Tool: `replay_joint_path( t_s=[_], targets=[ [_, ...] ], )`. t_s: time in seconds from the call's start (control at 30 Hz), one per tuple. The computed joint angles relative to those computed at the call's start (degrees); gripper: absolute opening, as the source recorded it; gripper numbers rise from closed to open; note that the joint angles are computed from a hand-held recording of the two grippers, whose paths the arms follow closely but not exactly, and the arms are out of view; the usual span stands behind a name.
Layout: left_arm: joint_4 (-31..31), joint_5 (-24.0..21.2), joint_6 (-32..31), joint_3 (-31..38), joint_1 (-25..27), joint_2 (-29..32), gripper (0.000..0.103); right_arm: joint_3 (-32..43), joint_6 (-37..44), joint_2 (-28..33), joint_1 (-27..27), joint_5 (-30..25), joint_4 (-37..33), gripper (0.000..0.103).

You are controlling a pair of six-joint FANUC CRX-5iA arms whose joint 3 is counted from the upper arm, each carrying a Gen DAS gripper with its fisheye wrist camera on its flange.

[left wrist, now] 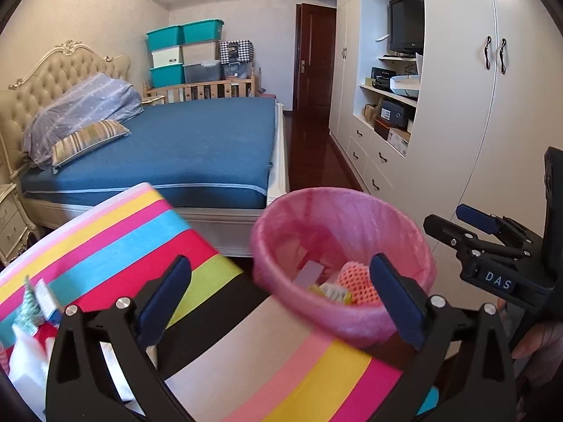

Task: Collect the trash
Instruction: 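Move both open tools back over the table toward the remaining trash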

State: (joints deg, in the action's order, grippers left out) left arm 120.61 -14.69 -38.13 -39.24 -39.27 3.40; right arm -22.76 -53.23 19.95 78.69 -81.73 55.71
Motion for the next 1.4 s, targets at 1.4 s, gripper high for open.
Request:
replay_joint_path(
  t_s=[1.4],
  targets=[
    [-28.4,-15.8,7.6,-11.1,61.9,-5.4,0.098,43.6,28.5,30.0,-4.2,20.4,1.8,0.082]
  ],
)
